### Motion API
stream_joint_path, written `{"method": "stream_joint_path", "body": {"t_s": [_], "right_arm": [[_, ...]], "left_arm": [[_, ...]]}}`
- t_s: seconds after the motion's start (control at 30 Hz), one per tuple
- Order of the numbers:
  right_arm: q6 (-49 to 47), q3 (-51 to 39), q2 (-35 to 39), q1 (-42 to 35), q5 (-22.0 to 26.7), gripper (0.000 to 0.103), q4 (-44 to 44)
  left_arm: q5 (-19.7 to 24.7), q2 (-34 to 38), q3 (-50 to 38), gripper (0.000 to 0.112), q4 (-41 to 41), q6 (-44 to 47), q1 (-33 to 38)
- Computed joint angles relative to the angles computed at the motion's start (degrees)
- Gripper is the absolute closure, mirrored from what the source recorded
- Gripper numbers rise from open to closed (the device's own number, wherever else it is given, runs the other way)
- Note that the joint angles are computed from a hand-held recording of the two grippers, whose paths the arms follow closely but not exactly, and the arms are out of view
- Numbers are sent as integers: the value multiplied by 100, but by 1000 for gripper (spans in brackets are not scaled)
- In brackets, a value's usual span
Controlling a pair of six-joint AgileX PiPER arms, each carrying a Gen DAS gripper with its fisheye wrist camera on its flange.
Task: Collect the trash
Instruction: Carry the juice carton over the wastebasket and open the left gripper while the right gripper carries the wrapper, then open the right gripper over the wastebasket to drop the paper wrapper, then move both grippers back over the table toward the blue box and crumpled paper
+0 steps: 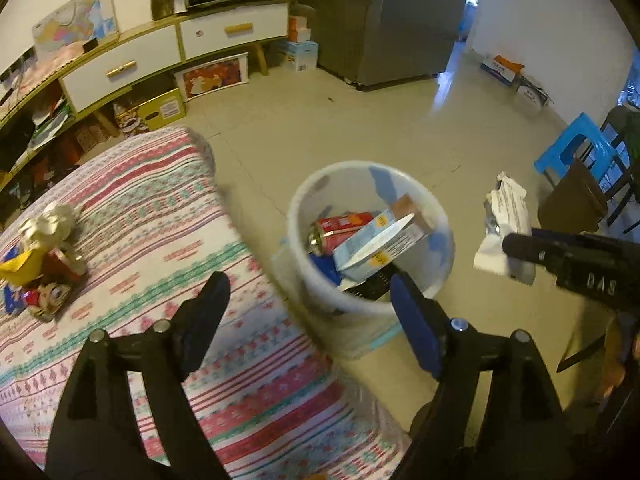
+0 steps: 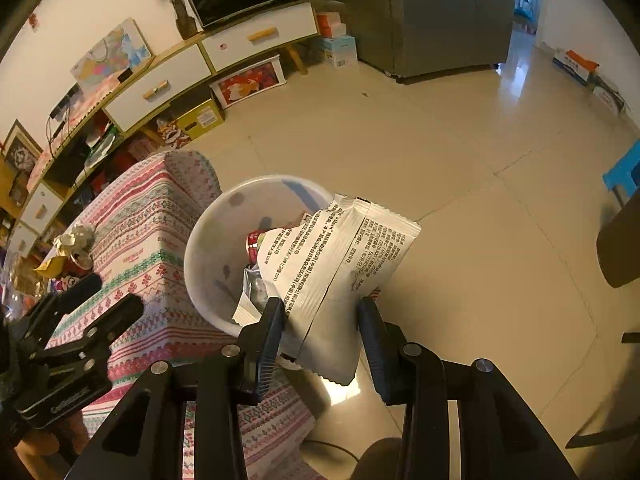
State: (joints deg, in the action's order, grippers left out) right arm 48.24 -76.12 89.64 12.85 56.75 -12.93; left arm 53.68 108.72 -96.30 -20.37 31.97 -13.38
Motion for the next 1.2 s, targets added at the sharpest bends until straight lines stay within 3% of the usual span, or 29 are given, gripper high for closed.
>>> {"method": "stream_joint_path", "body": {"t_s": [0.6,0.67,0.73,0.8,1.2], "right_arm": [[78,-1041,1107,362,73,61,-337],[157,-1162,1208,419,77,53,-432],[357,-1262,1250,466,163,27,-539],[548,-1232,1178,486,63,25,-601],[641,-1766,1402,914,509,24,-794]], "left_arm": [[180,-587,631,27,-309,916,1325],[229,-601,615,27,-325,983,1467],[302,-606,601,26,-320,1026,1568],[344,-602,612,25,-366,1118,1699],[528,-508,549,25,-589,1440,2240]]}}
